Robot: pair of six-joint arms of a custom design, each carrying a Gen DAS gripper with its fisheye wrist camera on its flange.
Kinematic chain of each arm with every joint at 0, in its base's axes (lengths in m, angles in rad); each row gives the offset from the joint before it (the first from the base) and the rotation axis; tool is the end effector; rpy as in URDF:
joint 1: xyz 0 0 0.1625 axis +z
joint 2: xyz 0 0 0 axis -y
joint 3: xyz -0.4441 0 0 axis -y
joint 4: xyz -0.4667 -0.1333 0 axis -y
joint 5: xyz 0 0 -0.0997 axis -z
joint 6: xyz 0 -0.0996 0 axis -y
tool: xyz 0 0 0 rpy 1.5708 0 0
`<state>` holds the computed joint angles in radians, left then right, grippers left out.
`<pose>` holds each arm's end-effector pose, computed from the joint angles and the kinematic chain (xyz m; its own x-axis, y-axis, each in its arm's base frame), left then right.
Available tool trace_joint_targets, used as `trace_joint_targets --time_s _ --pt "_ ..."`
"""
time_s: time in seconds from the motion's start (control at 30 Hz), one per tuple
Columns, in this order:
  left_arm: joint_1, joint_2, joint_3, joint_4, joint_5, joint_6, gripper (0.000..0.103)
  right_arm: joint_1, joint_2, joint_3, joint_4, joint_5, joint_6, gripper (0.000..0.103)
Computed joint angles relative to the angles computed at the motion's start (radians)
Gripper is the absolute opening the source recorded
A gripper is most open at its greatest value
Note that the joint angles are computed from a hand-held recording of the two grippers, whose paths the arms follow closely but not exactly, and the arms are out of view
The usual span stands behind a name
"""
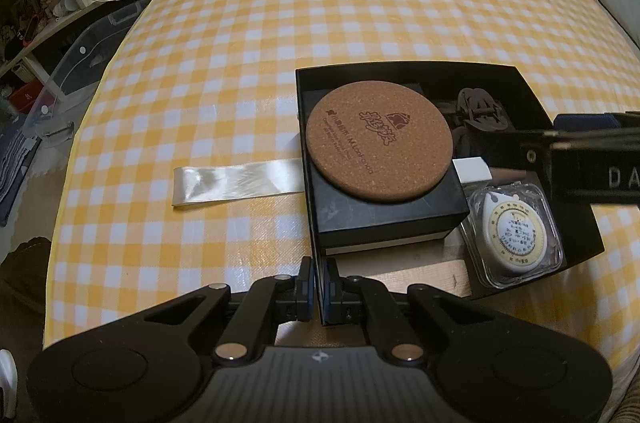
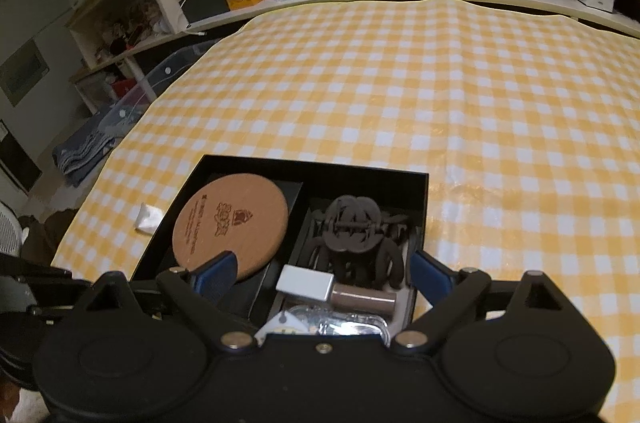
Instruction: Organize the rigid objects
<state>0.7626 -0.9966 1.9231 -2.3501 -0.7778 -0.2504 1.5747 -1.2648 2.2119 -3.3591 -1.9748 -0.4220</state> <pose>-0.2999 -0.5690 0.0785 -0.5737 0.3922 -0.7191 0.5915 0.8056 -0.0325 0.0963 -0.5407 0.2204 -0.8388 -0.0090 0.5444 -0.3795 0.7266 -0.5727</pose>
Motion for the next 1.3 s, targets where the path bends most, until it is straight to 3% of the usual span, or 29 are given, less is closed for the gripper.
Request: trace_joint_targets --time_s 0.33,0.77,0.87,1.03,1.13,1.3 --pt "0.000 0.001 -0.001 0.001 -0.001 -0.003 0.004 0.018 -0.038 0.022 0.034 -0.012 -0.008 0.094" --pt "-0.025 -0.037 0.034 -0.054 0.012 -0.032 0.009 0.057 -0.137 0.099 -0.048 0.002 -0.075 0.097" --pt "-0.054 -0.065 0.064 -0.109 0.022 -0.044 0.024 0.052 -0.162 0.121 -0.074 0.009 -0.089 0.097" --pt "-0.131 -0.103 0.131 -0.264 0.059 -0.035 0.064 0.042 -0.211 0.153 -0.101 0.020 -0.120 0.097" --pt "-0.177 -0.114 0.158 -0.310 0.084 -0.044 0.077 0.036 -0.251 0.176 -0.105 0.033 -0.130 0.097" --pt "-0.239 -0.133 0.203 -0.333 0.132 -0.098 0.086 0.027 -0.314 0.224 -0.127 0.042 -0.180 0.098"
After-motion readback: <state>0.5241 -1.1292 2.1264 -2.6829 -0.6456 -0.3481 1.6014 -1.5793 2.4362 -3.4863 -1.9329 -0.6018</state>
